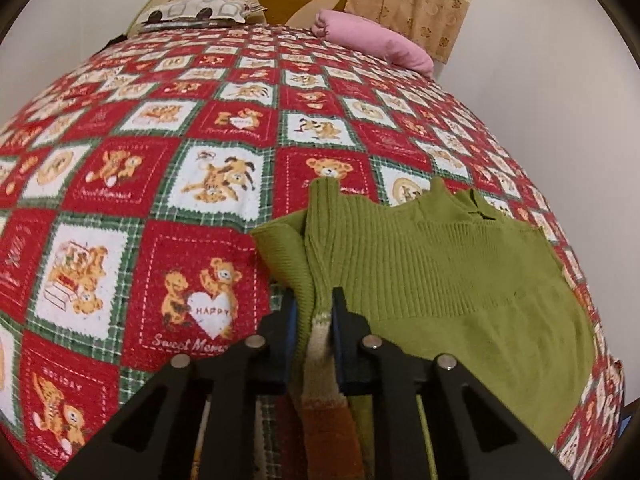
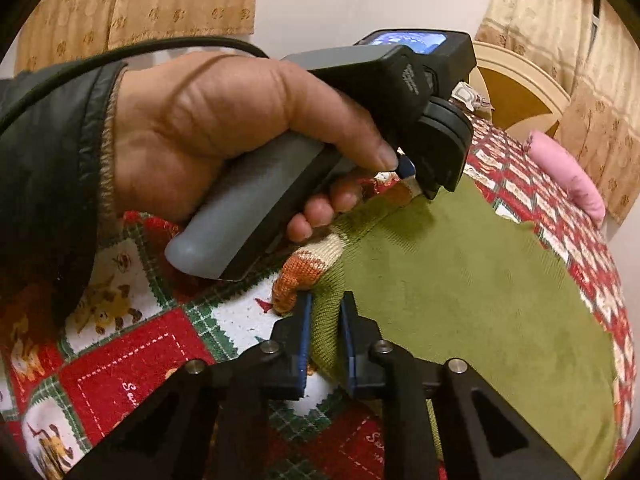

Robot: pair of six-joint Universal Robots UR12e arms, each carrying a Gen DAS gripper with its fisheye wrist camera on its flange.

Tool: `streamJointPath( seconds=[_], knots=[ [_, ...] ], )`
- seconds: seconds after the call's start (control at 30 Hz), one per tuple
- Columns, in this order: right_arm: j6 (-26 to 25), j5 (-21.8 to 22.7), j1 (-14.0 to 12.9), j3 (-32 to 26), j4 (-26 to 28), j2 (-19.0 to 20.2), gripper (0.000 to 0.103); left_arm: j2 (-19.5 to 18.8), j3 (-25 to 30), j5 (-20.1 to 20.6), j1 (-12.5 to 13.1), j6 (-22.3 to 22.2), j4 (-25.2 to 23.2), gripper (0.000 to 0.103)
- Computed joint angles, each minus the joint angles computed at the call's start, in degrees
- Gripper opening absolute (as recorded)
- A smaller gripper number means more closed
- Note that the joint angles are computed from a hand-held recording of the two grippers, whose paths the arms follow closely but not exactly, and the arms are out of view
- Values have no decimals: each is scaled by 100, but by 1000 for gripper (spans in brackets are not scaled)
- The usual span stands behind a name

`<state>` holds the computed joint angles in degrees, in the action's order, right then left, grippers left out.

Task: Fold small clothes
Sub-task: 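Grasp the striped folded edge with both grippers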

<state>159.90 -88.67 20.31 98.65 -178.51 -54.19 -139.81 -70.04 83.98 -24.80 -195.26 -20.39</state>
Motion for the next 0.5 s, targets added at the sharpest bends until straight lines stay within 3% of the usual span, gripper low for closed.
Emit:
streamJointPath(
  seconds=[0.2, 0.33, 0.5],
  knots=[
    [149, 244, -67, 43, -67, -53, 11, 32, 52, -26, 7, -38, -144, 15],
    [560, 612, -185, 135, -139, -137, 10, 68, 67, -181, 31, -166, -189, 14],
    [857, 998, -319, 229, -329, -216, 10, 99, 72, -637, 104, -681, -114, 14]
  ],
)
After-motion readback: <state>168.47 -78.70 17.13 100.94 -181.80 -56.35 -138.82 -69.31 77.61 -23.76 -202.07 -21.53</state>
